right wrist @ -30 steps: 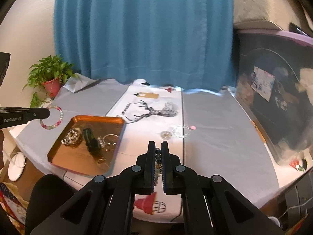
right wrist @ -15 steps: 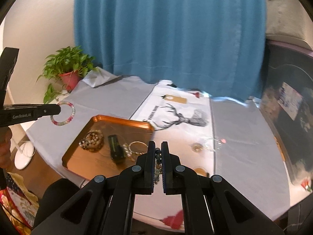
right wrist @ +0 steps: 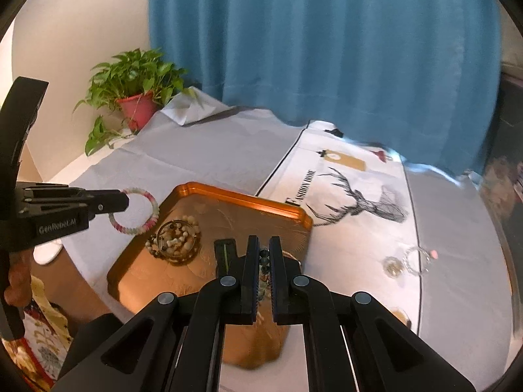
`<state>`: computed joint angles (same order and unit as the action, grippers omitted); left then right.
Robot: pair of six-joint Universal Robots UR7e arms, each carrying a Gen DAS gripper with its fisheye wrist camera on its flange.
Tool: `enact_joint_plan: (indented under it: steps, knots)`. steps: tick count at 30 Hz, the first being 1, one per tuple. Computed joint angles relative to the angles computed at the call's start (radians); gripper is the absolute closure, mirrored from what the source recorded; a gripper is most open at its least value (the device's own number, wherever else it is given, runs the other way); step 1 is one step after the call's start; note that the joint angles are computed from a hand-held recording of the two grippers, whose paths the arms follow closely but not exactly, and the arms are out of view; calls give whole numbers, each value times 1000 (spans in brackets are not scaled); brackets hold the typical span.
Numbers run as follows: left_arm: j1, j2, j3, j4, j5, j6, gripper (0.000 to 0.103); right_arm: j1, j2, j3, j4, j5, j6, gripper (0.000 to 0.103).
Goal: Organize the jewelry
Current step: 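Lower both bracelets onto the tray and open both tools, then withdraw both tools and move over the remaining jewelry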
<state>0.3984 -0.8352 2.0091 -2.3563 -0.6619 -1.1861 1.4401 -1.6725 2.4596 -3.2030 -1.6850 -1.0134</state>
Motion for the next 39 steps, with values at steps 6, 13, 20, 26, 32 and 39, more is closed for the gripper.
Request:
enact_joint_plan:
  steps: [6, 13, 20, 26, 32, 39]
  knots:
    - [58, 36, -31, -68, 6, 78, 99, 26, 131, -63, -55, -25, -6, 97]
    - [121, 88, -73, -131, 1, 171, 98, 37, 253, -130, -89, -47, -6, 97]
    - [126, 112, -119, 2, 44, 106, 4, 35, 293, -198, 57, -97, 76, 72]
    - [65, 64, -73, 179, 40, -119, 4, -6, 191, -124, 53, -79, 94, 40]
    - [-74, 47, 2, 284, -71, -340, 4, -110, -66, 52, 129, -16, 105, 37]
    - [-221, 63, -1, 375, -157, -393, 4, -337, -480, 206, 322, 83, -91, 37]
